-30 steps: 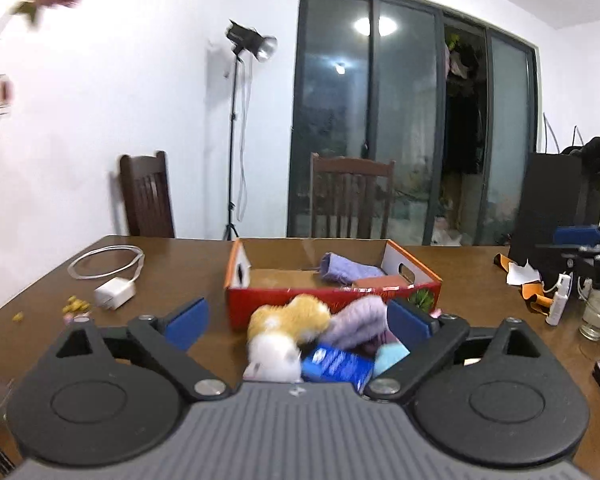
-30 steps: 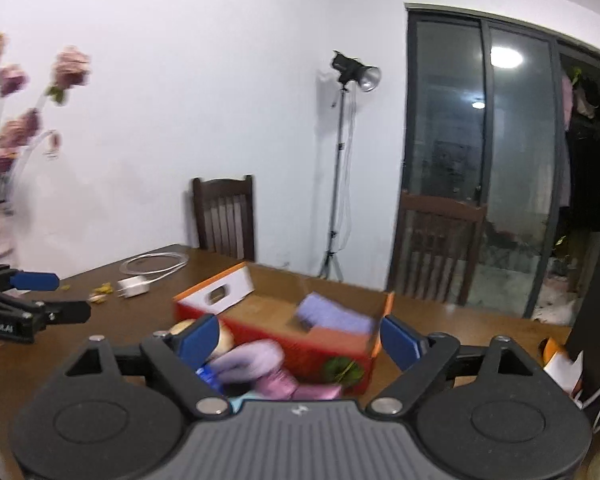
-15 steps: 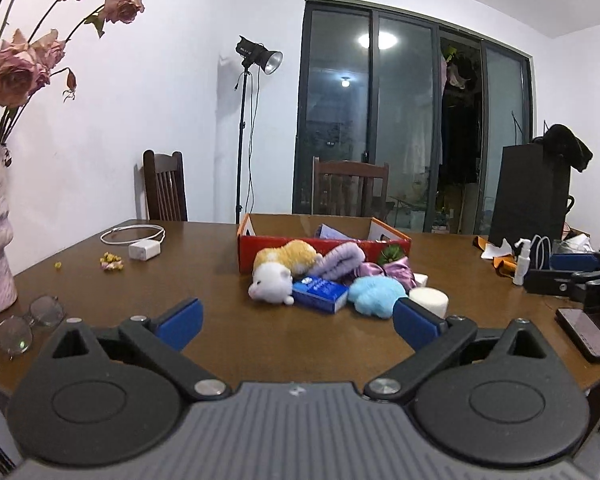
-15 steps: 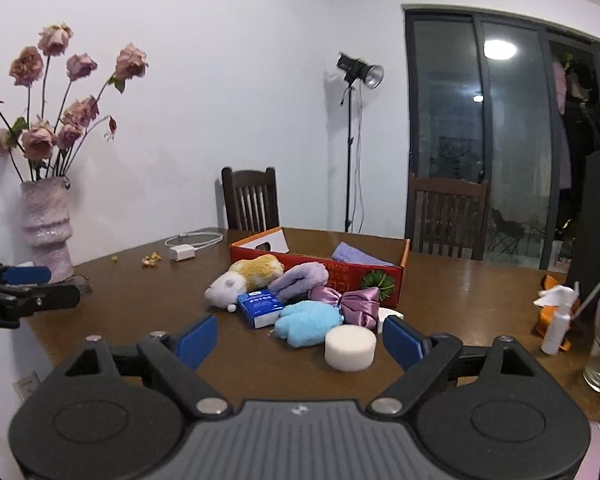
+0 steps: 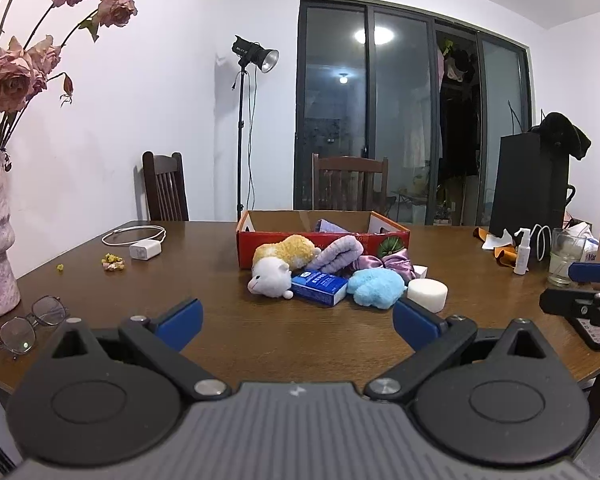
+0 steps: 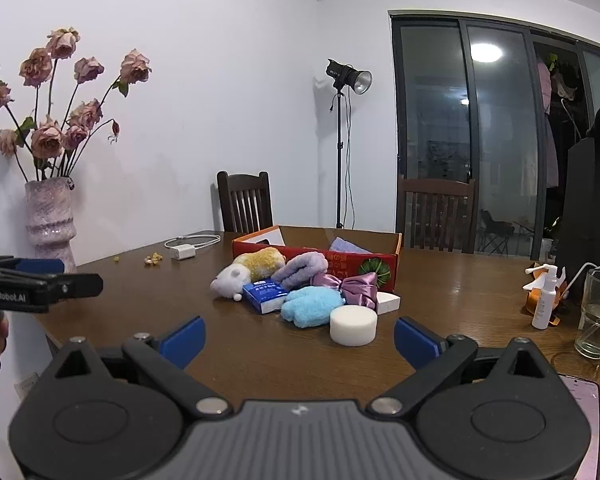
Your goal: Organize soft objects
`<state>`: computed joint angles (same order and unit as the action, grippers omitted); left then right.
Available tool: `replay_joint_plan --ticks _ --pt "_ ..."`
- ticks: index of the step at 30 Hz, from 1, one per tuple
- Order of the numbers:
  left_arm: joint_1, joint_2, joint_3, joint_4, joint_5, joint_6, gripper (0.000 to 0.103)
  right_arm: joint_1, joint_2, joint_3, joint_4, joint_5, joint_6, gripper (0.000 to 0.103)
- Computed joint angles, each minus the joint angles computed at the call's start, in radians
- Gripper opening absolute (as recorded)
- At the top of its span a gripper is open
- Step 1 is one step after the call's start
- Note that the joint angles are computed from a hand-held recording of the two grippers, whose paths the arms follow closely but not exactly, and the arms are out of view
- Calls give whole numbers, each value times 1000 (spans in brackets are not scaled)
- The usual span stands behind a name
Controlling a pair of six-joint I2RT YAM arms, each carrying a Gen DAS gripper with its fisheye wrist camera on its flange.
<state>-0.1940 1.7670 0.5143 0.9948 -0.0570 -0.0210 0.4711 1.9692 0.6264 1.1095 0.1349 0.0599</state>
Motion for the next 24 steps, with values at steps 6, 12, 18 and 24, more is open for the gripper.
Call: replay_joint_plan --ticks 6,12,18,24 --pt "5 15 11 -2 -1 -9 103 -2 19 20 -12 2 8 101" --pt "18 46 34 -14 5 -21 103 -6 37 56 -39 -3 3 101" --pt "38 75 83 -39 16 -29 103 -20 53 107 -72 -25 -13 101" --pt "70 184 301 -164 48 -28 103 -75 67 301 -247 -116 -47 101"
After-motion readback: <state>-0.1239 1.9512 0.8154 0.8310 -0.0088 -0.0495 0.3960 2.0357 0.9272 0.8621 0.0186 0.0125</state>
